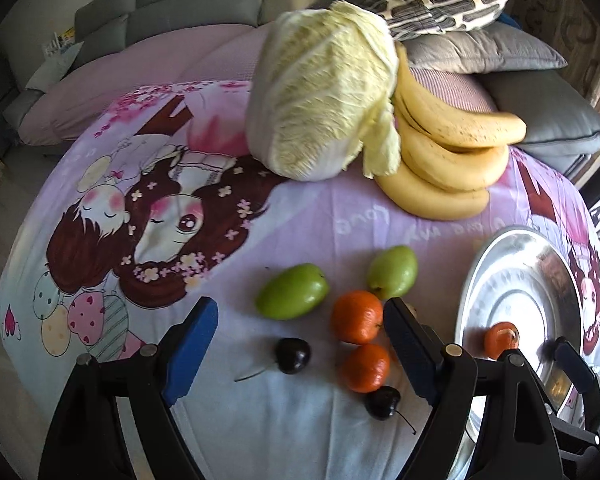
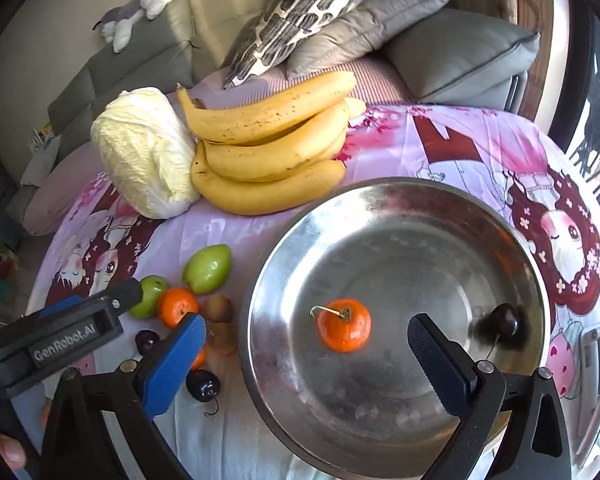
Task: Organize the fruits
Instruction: 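Move left tool to another dark cherry while right tool moves to a tangerine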
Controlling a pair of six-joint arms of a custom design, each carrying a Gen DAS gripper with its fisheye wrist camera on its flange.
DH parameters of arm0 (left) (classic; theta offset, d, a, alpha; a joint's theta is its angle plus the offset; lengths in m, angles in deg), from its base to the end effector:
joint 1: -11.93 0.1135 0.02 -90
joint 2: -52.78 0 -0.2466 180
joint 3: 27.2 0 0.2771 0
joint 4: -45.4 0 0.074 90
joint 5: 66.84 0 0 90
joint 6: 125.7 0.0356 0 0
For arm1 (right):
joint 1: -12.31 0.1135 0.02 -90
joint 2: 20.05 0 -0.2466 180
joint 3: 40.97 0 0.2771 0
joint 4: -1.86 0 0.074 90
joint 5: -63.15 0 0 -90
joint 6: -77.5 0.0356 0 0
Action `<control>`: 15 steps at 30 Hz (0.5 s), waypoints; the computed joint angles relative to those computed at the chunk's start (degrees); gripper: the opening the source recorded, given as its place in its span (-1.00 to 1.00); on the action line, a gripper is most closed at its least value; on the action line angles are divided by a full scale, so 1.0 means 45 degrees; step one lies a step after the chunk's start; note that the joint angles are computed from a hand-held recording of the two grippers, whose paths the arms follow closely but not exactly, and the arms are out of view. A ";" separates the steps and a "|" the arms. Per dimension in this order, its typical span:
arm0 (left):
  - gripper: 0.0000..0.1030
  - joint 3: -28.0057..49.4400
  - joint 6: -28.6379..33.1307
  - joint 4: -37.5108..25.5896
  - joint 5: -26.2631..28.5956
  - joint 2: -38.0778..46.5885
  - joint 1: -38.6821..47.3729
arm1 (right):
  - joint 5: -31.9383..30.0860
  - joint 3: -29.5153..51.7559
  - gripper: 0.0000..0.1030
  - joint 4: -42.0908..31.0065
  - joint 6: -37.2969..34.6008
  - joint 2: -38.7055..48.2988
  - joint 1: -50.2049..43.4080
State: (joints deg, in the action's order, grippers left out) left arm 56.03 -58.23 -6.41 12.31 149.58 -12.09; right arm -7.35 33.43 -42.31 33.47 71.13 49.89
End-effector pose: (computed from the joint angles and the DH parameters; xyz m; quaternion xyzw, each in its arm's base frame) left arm 0.3352 -0.1420 0.1943 -0.0075 0.9728 0.0010 0.2315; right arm 0.2788 0.1995 0.1860 0.1121 0.9484 0.0424 0.2936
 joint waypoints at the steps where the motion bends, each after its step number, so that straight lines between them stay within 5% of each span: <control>1: 0.65 -0.0075 -0.0001 0.0024 -0.0003 -0.0065 0.0085 | 0.0069 0.0101 0.99 -0.0042 0.0057 0.0101 0.0060; 15: 0.66 -0.0924 0.0206 -0.0072 0.0011 -0.0543 0.0940 | 0.0537 0.1494 0.99 -0.0670 0.0291 0.2137 0.1125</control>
State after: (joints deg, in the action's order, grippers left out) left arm 51.87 -57.30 -6.73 12.36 147.13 -7.86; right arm -4.93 40.15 -45.32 34.78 80.75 54.95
